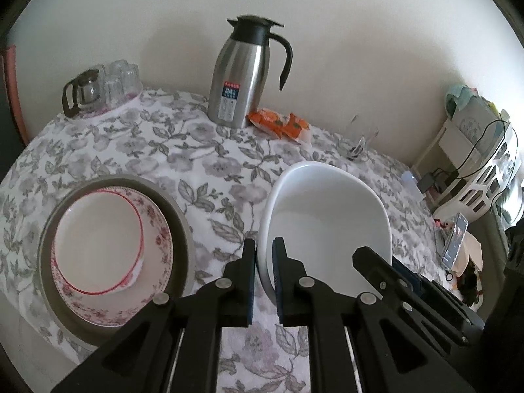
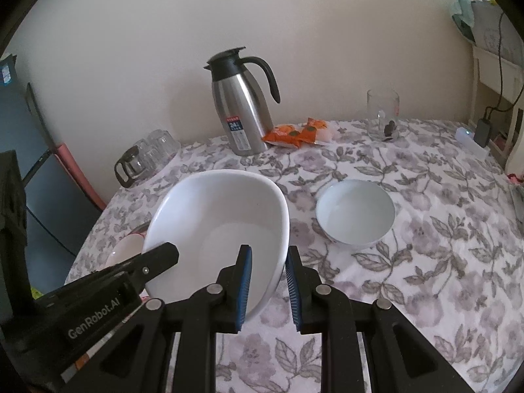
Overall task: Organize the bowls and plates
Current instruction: 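Lift and carry the white square bowl over the basin with both grippers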
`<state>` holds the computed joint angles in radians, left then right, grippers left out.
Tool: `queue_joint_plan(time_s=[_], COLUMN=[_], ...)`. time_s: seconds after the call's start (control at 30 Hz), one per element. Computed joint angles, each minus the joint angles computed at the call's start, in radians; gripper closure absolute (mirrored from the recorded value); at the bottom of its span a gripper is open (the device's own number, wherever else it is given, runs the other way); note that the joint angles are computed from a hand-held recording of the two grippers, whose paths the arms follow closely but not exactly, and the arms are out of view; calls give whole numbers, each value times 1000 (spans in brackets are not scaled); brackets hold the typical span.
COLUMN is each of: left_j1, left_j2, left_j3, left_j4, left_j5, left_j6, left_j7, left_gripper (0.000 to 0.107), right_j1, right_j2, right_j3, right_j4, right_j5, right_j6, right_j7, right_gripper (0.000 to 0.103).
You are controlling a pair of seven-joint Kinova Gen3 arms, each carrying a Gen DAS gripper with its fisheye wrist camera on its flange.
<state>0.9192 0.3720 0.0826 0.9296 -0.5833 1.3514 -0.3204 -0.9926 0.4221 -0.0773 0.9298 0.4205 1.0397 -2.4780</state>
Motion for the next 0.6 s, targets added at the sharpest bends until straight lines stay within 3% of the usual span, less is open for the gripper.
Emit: queue_joint_plan(time_s=[0.6], left_j1=[-9], left_j2=[-121], left_j3=[40], left_j4=[143], left_j5=[-125], left_j6=[11], left_j7=[148], left_gripper=[97], right_j1=[-69], right_j2=[71], right_j3=[21], right_j4=[-140], right_j5=[9], right_j6=[-6], right_j7=[39], right_gripper=[80])
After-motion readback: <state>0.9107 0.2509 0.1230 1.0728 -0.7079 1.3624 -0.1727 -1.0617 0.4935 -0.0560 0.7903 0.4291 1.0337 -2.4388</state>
